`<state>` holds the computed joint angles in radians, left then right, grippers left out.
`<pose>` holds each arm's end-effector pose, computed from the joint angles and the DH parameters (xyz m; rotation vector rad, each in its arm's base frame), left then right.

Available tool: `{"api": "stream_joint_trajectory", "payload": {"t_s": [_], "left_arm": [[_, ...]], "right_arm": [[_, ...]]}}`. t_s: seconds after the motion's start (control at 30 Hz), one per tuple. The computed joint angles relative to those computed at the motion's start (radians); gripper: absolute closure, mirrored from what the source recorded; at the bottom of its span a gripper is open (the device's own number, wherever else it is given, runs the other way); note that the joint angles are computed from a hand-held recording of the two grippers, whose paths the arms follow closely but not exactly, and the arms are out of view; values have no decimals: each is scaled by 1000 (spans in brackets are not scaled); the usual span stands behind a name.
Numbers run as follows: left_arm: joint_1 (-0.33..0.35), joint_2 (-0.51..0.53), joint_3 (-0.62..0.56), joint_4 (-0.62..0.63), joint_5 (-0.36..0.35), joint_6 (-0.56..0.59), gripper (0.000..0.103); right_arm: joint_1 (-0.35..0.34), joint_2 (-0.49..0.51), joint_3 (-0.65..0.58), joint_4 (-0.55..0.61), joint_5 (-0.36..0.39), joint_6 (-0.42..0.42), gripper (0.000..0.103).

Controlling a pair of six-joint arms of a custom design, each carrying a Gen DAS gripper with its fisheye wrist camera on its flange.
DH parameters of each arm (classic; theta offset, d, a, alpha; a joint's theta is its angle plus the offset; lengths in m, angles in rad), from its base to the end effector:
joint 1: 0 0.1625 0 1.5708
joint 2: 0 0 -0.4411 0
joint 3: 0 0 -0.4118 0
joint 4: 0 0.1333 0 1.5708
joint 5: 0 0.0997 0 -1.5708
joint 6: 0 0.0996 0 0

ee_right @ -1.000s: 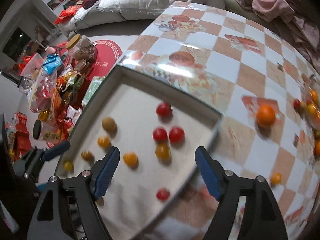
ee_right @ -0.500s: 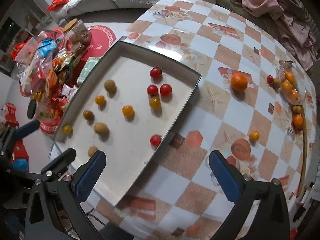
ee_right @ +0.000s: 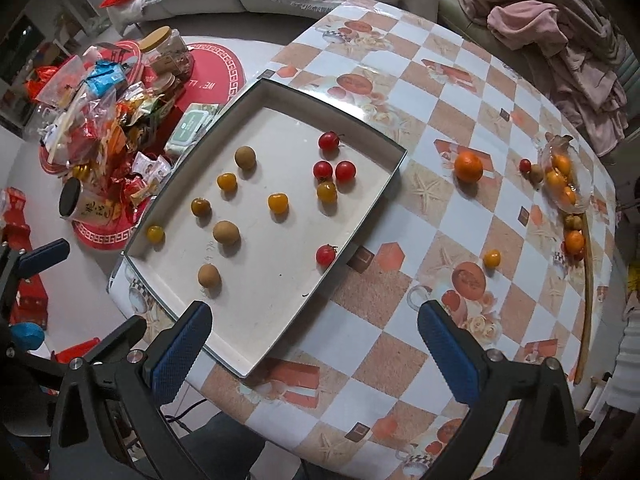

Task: Organize fruits

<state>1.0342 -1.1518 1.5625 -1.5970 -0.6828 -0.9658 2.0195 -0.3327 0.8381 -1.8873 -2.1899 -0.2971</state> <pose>-0.1390 -0.6455 0.3054 -0.2714 2.2086 -0.4041 0.4411 -0.7420 0.0088 0.9835 -2.3057 -0.1760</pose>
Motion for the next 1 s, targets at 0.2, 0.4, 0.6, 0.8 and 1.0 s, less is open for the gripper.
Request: {"api": "stream_joint_trajectory", "payload": {"t_s": [0.2, 0.4, 0.6, 0.8, 1.0], "left_arm": [[1, -5, -7, 16, 4, 15, 0], [-1, -9, -1, 4, 7, 46, 0], [-1, -16, 6, -16, 8, 74, 0], [-1, -21, 12, -33, 11, 97, 0], [2, -21, 14, -38, 11, 116, 0]], "right_arm": [[7, 3, -6, 2, -6, 6, 0], [16, 7, -12, -1, -10, 15, 0], [21, 7, -10, -4, -14, 26, 0], [24, 6, -9, -4, -16, 36, 0], [24, 7, -10, -2, -17, 38, 0]]}}
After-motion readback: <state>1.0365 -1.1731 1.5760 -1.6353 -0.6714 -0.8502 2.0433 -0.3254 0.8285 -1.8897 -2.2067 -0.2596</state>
